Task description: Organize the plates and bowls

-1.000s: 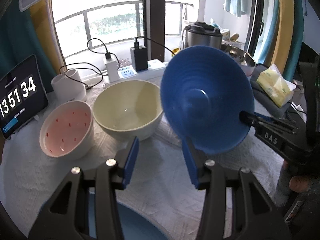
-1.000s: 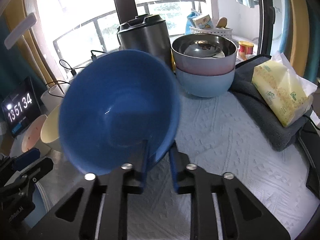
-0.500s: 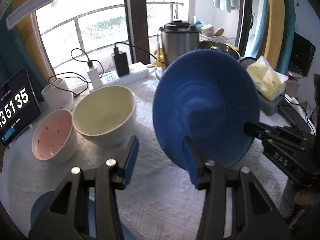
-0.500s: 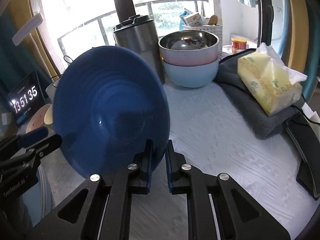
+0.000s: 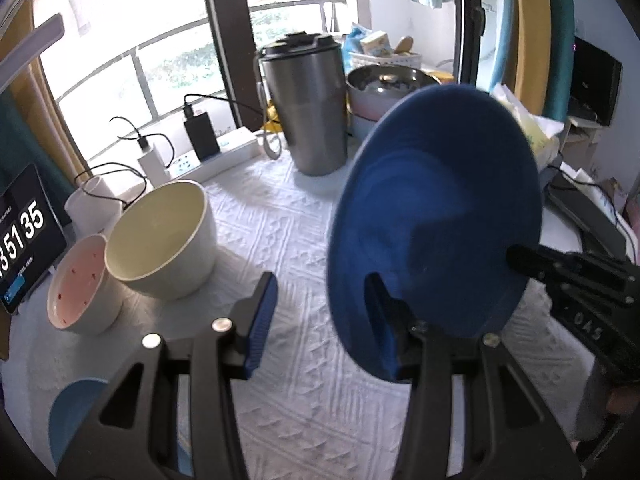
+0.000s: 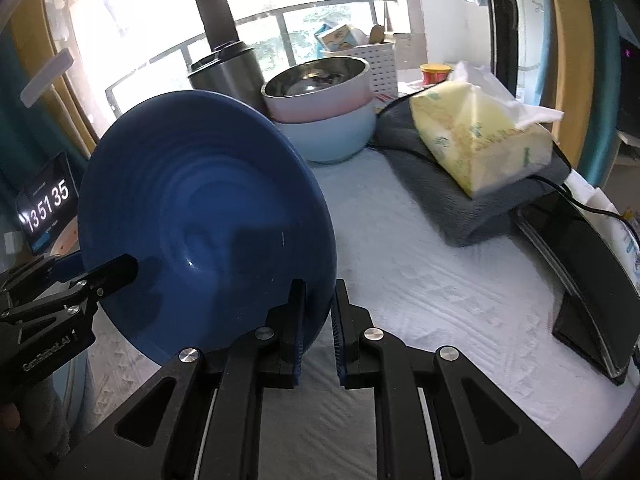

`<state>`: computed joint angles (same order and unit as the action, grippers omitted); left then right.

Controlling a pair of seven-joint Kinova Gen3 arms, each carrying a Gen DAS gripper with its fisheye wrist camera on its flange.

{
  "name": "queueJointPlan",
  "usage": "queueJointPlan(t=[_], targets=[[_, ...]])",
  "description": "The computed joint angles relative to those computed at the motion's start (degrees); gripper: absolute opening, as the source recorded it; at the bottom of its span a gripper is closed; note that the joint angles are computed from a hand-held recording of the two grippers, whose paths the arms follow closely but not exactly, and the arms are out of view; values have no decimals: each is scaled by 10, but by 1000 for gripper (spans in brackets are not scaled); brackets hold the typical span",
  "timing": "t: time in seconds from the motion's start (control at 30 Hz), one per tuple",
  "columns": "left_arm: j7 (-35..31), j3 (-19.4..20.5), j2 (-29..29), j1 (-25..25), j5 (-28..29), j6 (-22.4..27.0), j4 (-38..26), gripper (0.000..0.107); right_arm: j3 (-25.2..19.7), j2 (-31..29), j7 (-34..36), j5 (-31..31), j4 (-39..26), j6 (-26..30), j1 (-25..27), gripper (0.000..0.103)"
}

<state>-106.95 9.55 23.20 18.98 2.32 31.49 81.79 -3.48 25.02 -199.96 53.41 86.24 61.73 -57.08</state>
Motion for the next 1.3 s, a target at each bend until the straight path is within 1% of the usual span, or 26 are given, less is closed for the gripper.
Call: queueJointPlan(t=[0.1,0.13,0.2,0.3,0.37,0.47,0.63,0.7,0.93,1.3], targets=[[-2,2,-3,5,-4,-35,20,47,0,-8,-15,2,18,-4,1,16],[-8,6,-4,4,-1,-55,31,47,0,-10,-20,3,23,-8,2,16],[-6,3,-2,12,-7,-67,36,47,-2,-12,-27,4,30,-14,6,17],[-16,16,5,6,1,-60,31,46,-3,-13,-41,6,39,-22,11,17],[-14,13,7,11,0,-62,29,45,-3,-16,-53,9,48,-29,13,17],[-27,20,12,9,3,-55,24,35,-4,-17,-65,11,54,-39,20,18],[-62,43,8,-8,28,-55,30,28,-4,-16,-70,12,54,-38,22,18],[-67,42,6,-7,34,-55,31,27,-4,-17,-73,17,56,-40,21,18],[-74,41,2,-11,53,-36,23,25,-9,-15,-70,11,45,-18,13,20],[-107,49,-24,-41,97,-21,35,25,-14,-13,-56,11,14,26,-8,20]])
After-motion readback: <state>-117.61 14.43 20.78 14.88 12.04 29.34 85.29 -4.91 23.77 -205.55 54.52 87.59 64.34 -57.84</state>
